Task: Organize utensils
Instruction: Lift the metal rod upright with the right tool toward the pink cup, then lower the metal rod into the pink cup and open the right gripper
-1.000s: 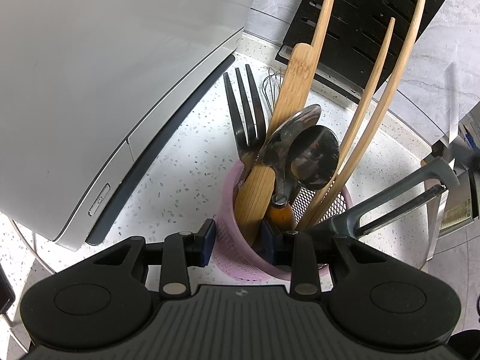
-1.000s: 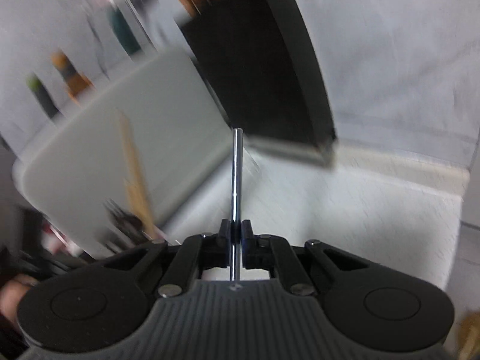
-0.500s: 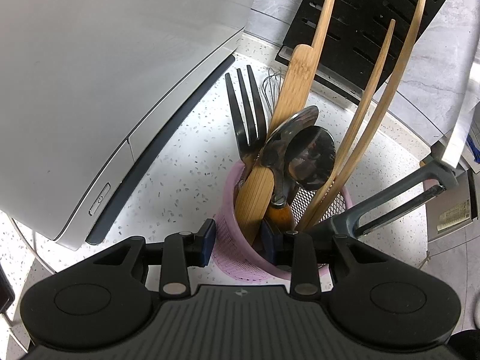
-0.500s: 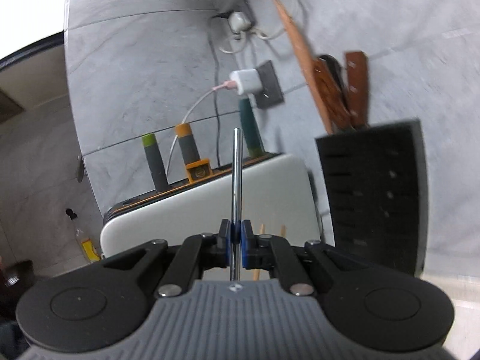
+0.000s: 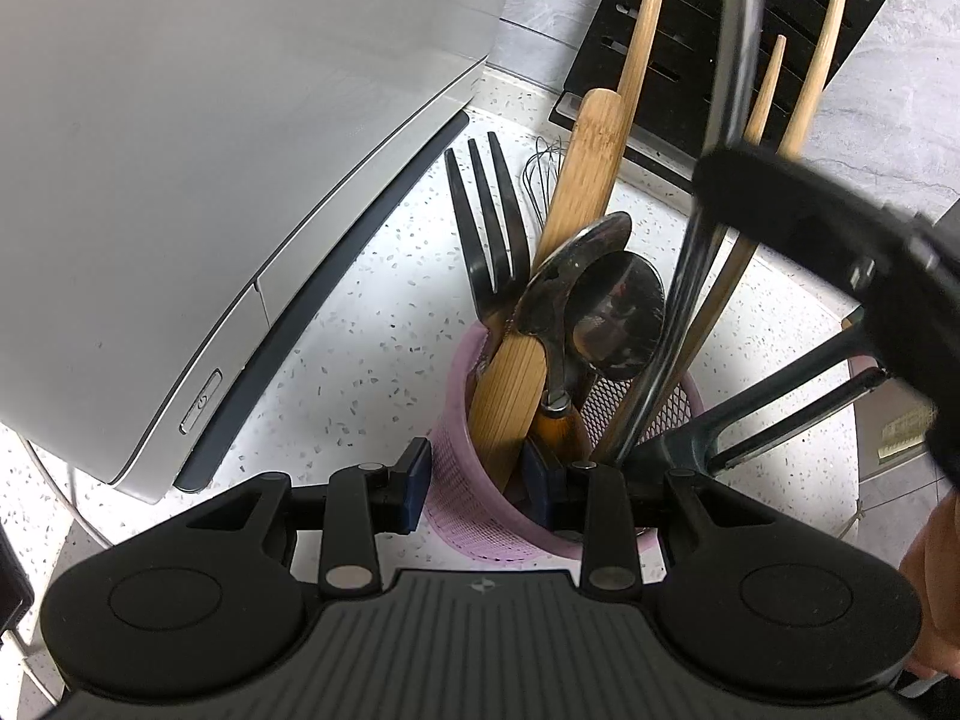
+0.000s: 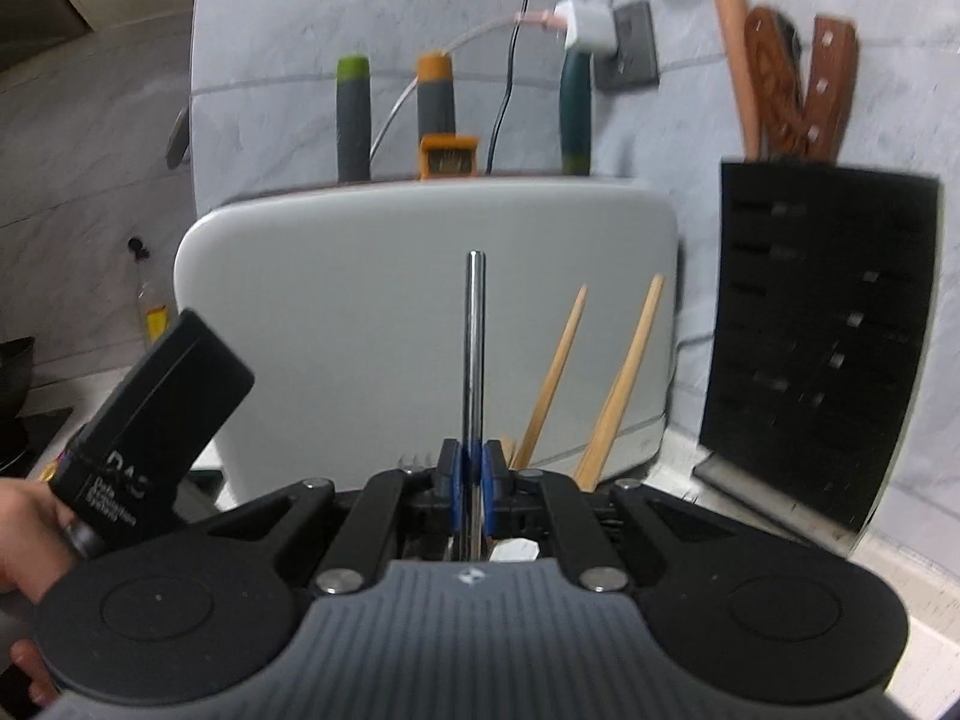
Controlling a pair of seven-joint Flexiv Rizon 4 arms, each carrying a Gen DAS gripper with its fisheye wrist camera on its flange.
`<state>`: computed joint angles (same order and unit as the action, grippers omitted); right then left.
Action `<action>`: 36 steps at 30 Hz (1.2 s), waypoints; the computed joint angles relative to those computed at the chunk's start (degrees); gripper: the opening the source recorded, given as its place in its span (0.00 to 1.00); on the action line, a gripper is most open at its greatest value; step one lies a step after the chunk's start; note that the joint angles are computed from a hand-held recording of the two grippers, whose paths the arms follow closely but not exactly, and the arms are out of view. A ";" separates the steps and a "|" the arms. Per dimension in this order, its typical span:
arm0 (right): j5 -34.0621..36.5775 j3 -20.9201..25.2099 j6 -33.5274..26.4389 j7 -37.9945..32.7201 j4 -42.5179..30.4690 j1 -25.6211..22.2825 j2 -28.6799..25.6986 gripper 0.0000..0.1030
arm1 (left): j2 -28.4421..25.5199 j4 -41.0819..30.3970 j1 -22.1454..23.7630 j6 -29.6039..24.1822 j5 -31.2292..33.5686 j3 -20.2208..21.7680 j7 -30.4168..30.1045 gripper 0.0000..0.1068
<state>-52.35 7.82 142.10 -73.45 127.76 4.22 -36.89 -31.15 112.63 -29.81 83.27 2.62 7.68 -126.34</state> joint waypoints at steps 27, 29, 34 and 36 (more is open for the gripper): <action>-26.84 -8.12 -2.75 25.33 3.04 -7.96 6.60 0.29 | 3.02 7.99 4.16 11.37 -5.56 -3.51 2.27 0.29; -25.45 -7.34 -3.80 24.96 2.67 -7.14 5.71 0.30 | 2.70 8.18 5.30 11.66 -7.06 -5.11 3.85 0.28; -24.57 -5.68 -5.51 29.17 -2.73 -5.59 1.56 0.35 | 1.80 6.31 2.65 9.68 -8.78 -3.54 6.54 0.27; -27.61 -5.96 -4.54 32.46 -5.99 -5.12 -0.32 0.33 | 1.61 5.70 0.54 9.30 -8.95 -1.40 6.27 0.29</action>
<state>-79.97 1.86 137.56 -40.99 121.77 -0.91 -37.21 -29.54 118.33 -29.27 92.58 -6.32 6.28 -120.07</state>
